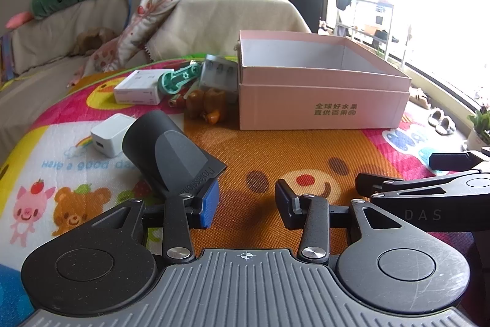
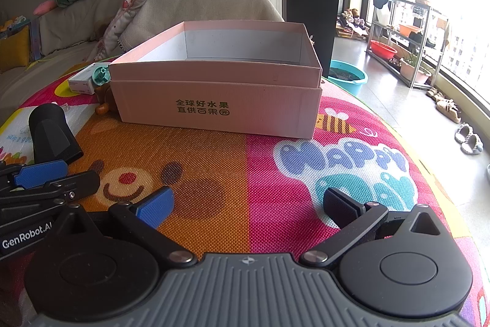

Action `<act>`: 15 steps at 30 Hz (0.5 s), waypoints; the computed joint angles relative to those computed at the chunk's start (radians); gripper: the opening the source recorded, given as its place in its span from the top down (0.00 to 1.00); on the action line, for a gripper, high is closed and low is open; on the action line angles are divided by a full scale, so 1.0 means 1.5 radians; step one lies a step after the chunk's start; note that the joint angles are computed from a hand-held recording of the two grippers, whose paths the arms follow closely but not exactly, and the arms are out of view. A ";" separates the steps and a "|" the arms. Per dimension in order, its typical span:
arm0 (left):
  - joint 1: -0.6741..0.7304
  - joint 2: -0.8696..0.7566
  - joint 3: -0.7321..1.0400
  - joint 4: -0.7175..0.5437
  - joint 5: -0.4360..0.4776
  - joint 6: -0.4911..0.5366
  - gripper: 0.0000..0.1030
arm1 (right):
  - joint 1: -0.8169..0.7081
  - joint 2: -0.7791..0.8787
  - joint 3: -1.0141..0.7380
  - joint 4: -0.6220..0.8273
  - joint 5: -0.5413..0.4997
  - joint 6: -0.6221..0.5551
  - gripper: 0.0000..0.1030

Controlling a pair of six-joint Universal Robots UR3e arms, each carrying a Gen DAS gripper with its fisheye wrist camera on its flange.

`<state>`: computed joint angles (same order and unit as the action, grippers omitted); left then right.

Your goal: Organize rigid objects

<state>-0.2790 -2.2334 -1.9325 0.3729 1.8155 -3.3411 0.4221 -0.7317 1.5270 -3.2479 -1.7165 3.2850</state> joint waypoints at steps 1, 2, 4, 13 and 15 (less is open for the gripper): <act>0.000 0.000 -0.001 0.000 0.000 0.001 0.56 | 0.000 0.000 -0.001 0.000 -0.001 0.000 0.00; 0.001 0.001 -0.002 0.002 -0.001 0.001 0.56 | 0.000 0.000 -0.001 0.000 -0.001 0.000 0.00; 0.002 0.001 -0.003 0.003 -0.003 0.000 0.56 | -0.001 -0.001 0.001 0.000 0.002 0.001 0.00; 0.019 0.012 -0.024 0.019 -0.034 -0.009 0.56 | -0.018 -0.022 -0.030 0.097 0.045 -0.019 0.00; 0.031 0.027 -0.049 0.034 -0.059 -0.015 0.57 | -0.020 -0.025 -0.040 0.123 0.050 -0.027 0.00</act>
